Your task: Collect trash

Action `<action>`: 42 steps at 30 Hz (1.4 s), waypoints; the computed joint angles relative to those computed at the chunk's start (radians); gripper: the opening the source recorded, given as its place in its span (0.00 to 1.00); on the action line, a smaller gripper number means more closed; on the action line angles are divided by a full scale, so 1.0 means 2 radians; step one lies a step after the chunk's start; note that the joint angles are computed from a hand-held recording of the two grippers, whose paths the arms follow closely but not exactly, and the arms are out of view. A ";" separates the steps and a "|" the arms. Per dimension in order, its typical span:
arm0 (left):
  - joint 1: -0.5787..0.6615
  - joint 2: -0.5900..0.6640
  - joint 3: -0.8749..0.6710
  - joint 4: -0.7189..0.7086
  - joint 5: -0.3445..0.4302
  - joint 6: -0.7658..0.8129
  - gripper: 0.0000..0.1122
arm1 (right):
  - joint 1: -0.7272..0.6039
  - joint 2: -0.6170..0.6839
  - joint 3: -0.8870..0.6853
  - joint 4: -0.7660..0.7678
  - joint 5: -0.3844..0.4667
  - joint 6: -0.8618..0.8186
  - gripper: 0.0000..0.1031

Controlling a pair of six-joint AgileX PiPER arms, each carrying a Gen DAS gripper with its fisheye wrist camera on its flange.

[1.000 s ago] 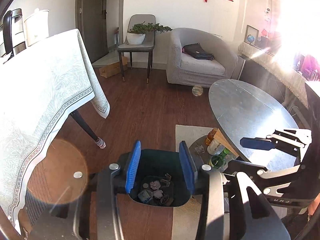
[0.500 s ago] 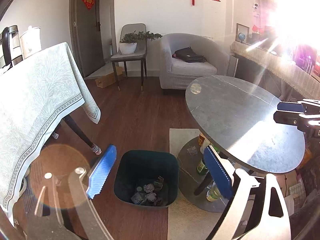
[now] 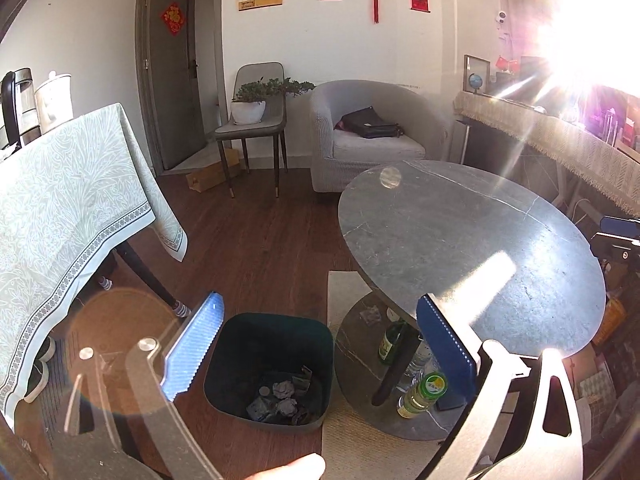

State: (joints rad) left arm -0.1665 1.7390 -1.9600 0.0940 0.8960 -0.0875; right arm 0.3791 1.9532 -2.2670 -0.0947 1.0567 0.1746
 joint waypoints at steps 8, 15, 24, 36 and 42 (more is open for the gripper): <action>-0.013 0.005 -0.009 0.027 -0.003 -0.021 0.89 | -0.003 -0.013 0.028 0.010 -0.020 -0.018 0.91; -0.019 0.002 -0.002 0.035 -0.007 -0.030 0.89 | -0.002 -0.009 0.020 0.024 -0.018 -0.030 0.92; -0.018 -0.001 0.001 0.036 -0.008 -0.032 0.89 | 0.005 -0.003 0.010 0.025 -0.012 -0.035 0.92; -0.011 0.003 -0.004 0.036 0.000 -0.036 0.89 | 0.012 0.009 -0.009 0.022 -0.004 -0.038 0.92; -0.011 0.005 -0.007 0.041 0.005 -0.042 0.89 | 0.013 0.014 -0.017 0.021 -0.001 -0.037 0.92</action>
